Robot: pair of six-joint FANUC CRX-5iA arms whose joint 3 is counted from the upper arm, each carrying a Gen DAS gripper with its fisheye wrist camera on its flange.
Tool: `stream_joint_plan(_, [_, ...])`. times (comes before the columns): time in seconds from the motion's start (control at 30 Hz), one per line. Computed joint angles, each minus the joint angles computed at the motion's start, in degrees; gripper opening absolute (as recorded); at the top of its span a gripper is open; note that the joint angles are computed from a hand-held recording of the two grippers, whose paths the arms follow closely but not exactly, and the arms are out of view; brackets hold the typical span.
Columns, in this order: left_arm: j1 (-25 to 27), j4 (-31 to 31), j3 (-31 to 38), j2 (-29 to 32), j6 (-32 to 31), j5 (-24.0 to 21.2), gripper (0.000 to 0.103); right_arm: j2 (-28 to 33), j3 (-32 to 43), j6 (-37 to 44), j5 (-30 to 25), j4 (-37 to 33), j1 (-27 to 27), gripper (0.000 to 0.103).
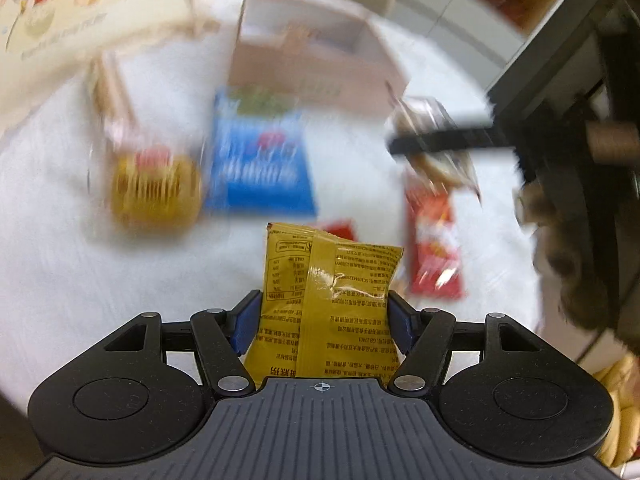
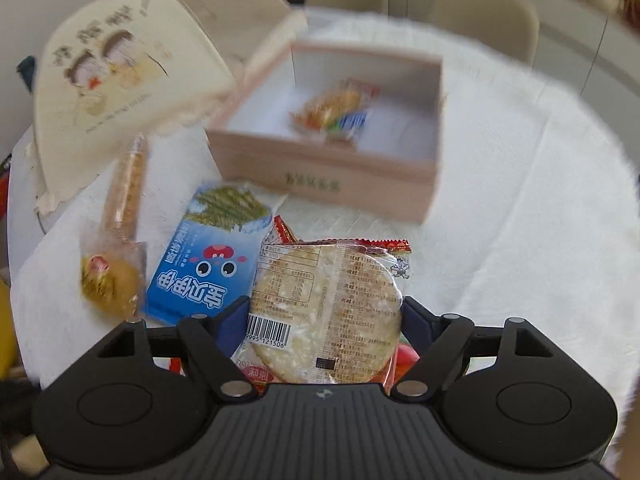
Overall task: Organize snacks
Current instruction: 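Carry the rice cracker and yellow packet into the pink box and open both tools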
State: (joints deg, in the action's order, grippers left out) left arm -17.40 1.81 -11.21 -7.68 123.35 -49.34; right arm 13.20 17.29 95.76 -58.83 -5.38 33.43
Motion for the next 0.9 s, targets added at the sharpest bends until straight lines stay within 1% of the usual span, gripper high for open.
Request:
stream_joint_plan(0.07, [1.93, -0.43, 0.75, -0.93, -1.16, 2.35, 0.070, -3.39, -2.43, 2.41, 3.55, 0.19, -0.56, 0.079])
stream_joint_plan(0.13, [4.25, -1.24, 3.72, 0.08, -3.64, 3.80, 0.070, -4.99, -2.36, 3.37, 4.89, -0.22, -1.54, 0.079])
stream_joint_plan(0.2, [5.75, -3.17, 8.31, 2.88, -5.37, 4.31, 0.070, -4.77, -0.85, 1.26, 5.01, 0.41, -2.22, 0.079])
stream_joint_plan(0.23, [6.36, -4.57, 11.22, 4.92, -6.03, 4.43, 0.070, -4.26, 0.65, 0.70, 4.16, -0.07, -2.82, 0.079])
stream_joint_plan(0.3, [7.97, -5.22, 16.71, 9.67, -7.51, 5.40, 0.071, -3.35, 2.76, 1.33, 2.88, -1.14, -3.80, 0.079])
stream_joint_plan(0.37, [10.29, -1.30, 21.10, 14.85, -9.53, 7.44, 0.070, -2.92, 3.03, 1.71, 3.17, 0.24, -3.75, 0.079])
stream_joint_plan(0.43, [12.91, 7.64, 24.99, 21.06, -13.66, 9.23, 0.071, -2.27, 3.33, 2.86, 3.07, 0.73, -3.73, 0.079])
stream_joint_plan(0.47, [14.33, 14.95, 26.08, 24.56, -18.33, 9.72, 0.071, -1.64, 3.97, 3.42, 2.81, 0.41, -3.90, 0.079])
stream_joint_plan(0.5, [15.14, 19.27, 29.57, 29.18, -20.23, 7.20, 0.072, -0.87, 4.73, 3.74, 2.58, 0.16, -4.00, 0.079])
stream_joint_plan(0.53, [15.63, 20.60, 32.92, 33.01, -19.82, 4.62, 0.070, 0.39, 5.98, 3.99, 2.20, 0.10, -4.13, 0.079])
stream_joint_plan(0.57, [15.97, 18.93, 35.73, 35.29, -18.04, 3.50, 0.067, 1.29, 6.74, 3.67, 2.06, 0.72, -4.08, 0.079])
stream_joint_plan(0.6, [15.72, 15.77, 36.54, 35.71, -15.71, 4.47, 0.065, 2.04, 7.27, 3.13, 2.24, 1.46, -4.02, 0.079])
stream_joint_plan(0.63, [15.62, 14.43, 34.95, 34.65, -14.28, 7.04, 0.065, 2.24, 7.51, 3.16, 2.33, 1.23, -4.27, 0.079])
stream_joint_plan(0.7, [15.90, 16.32, 26.61, 29.60, -11.83, 15.77, 0.065, 4.37, 10.88, 4.17, 0.56, -0.90, -5.20, 0.079])
stream_joint_plan(0.73, [16.25, 19.02, 21.68, 26.60, -12.36, 19.87, 0.065, 5.78, 13.17, 4.96, -0.80, -2.18, -5.65, 0.079])
stream_joint_plan(0.77, [16.58, 19.68, 18.83, 24.45, -12.26, 21.67, 0.065, 7.09, 15.18, 5.60, -1.69, -3.13, -5.90, 0.079])
stream_joint_plan(0.8, [16.85, 17.34, 16.61, 21.81, -9.79, 22.49, 0.065, 8.45, 17.05, 5.86, -1.96, -3.63, -5.87, 0.079])
stream_joint_plan(0.87, [16.47, 6.36, 15.14, 17.13, 1.02, 20.93, 0.065, 11.96, 22.20, 6.25, -2.74, -5.55, -5.81, 0.079])
stream_joint_plan(0.9, [16.00, 2.23, 13.78, 14.85, 5.64, 20.16, 0.065, 14.44, 26.02, 6.07, -3.57, -6.98, -5.77, 0.079])
